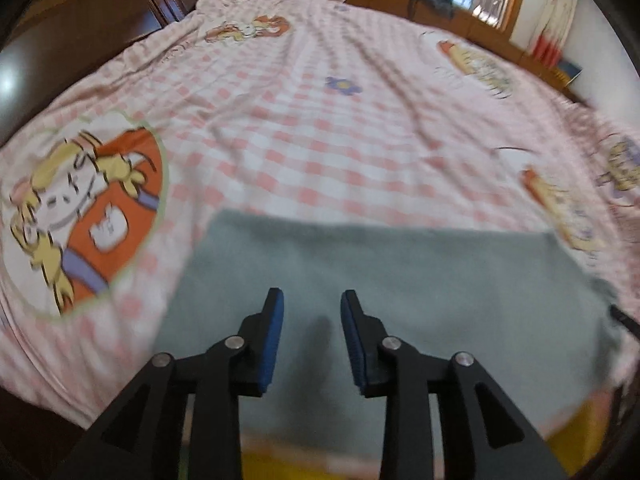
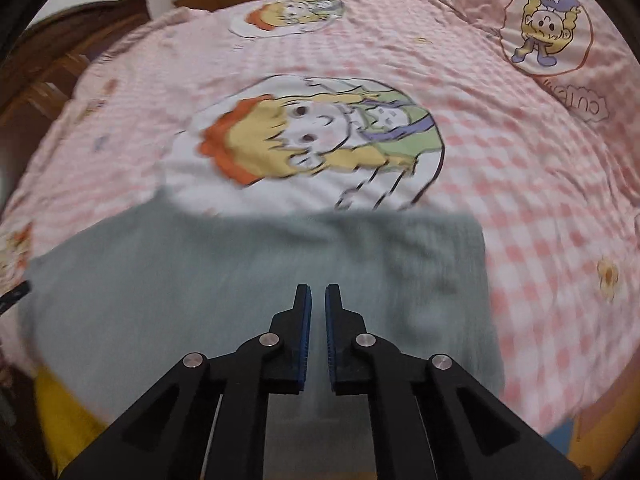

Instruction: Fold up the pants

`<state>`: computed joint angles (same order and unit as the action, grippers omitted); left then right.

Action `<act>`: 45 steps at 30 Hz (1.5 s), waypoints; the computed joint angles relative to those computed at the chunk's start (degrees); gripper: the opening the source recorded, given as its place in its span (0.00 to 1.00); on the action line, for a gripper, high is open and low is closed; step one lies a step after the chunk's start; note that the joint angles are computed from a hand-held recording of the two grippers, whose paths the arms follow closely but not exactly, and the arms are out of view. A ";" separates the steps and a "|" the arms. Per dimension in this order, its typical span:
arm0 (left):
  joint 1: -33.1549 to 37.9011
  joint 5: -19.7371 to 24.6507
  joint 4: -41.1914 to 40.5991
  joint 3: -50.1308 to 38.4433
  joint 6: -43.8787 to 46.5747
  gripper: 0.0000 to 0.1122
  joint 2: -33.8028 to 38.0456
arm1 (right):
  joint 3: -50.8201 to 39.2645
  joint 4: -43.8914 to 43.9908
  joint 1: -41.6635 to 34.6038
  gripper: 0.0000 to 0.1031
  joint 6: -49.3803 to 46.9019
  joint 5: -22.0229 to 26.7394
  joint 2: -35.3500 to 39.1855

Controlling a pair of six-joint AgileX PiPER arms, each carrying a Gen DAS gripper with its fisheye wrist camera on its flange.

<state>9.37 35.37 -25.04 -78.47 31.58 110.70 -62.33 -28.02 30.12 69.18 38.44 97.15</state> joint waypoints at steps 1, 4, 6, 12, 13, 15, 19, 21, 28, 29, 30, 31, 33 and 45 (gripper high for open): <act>0.50 0.23 -2.82 2.38 3.28 0.29 -1.56 | 1.48 0.11 0.86 0.10 0.73 -0.72 -1.07; -0.07 -1.12 -1.60 5.74 3.81 0.29 -2.74 | 4.83 -0.42 3.66 0.11 2.99 -0.29 -1.47; -1.02 -3.15 4.67 6.40 -1.75 0.30 -1.32 | 6.45 -3.15 4.22 0.10 7.02 2.65 0.23; 0.41 -1.86 5.21 5.38 -4.24 0.32 -0.03 | 15.52 -8.37 1.53 0.00 16.72 0.50 -4.85; 0.20 -1.39 5.94 5.22 -5.48 0.32 -0.27 | 14.48 -6.18 1.04 0.00 14.81 1.58 -5.37; 0.07 -0.92 5.69 4.99 -6.48 0.32 -0.60 | 11.20 -6.33 1.70 0.03 13.63 5.23 -5.66; -0.16 2.20 2.12 1.37 -5.74 0.31 0.82 | 6.02 -7.84 0.08 0.08 9.38 -0.29 -4.20; -1.72 3.05 0.69 -0.75 -5.52 0.31 1.22 | 3.06 -3.93 -2.63 0.08 3.25 -7.00 -0.96; -6.57 1.05 12.26 -5.34 -18.22 0.32 5.71 | -7.98 -6.99 -6.20 0.00 -0.09 -2.15 14.42; -5.99 0.85 11.77 -5.34 -17.97 0.32 6.21 | -5.77 -6.82 -7.93 0.00 0.79 -5.01 13.36; -4.75 0.70 8.98 -5.14 -15.59 0.33 6.48 | -3.11 -4.36 -10.36 0.00 0.90 -8.67 11.53; -3.49 0.81 5.82 -4.75 -12.66 0.33 6.41 | -1.94 -1.60 -11.92 0.00 -0.54 -10.03 10.34; -1.85 1.40 2.53 -4.37 -10.07 0.32 5.97 | 0.23 -0.21 -13.21 0.00 -0.75 -11.37 8.22; -1.35 -2.70 6.16 5.12 -9.84 0.51 -2.17 | 22.32 -4.60 -4.66 0.38 19.87 -8.67 -22.28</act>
<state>8.02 32.67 -18.88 -73.35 21.74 108.52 -40.01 -32.62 25.46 89.05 29.77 74.88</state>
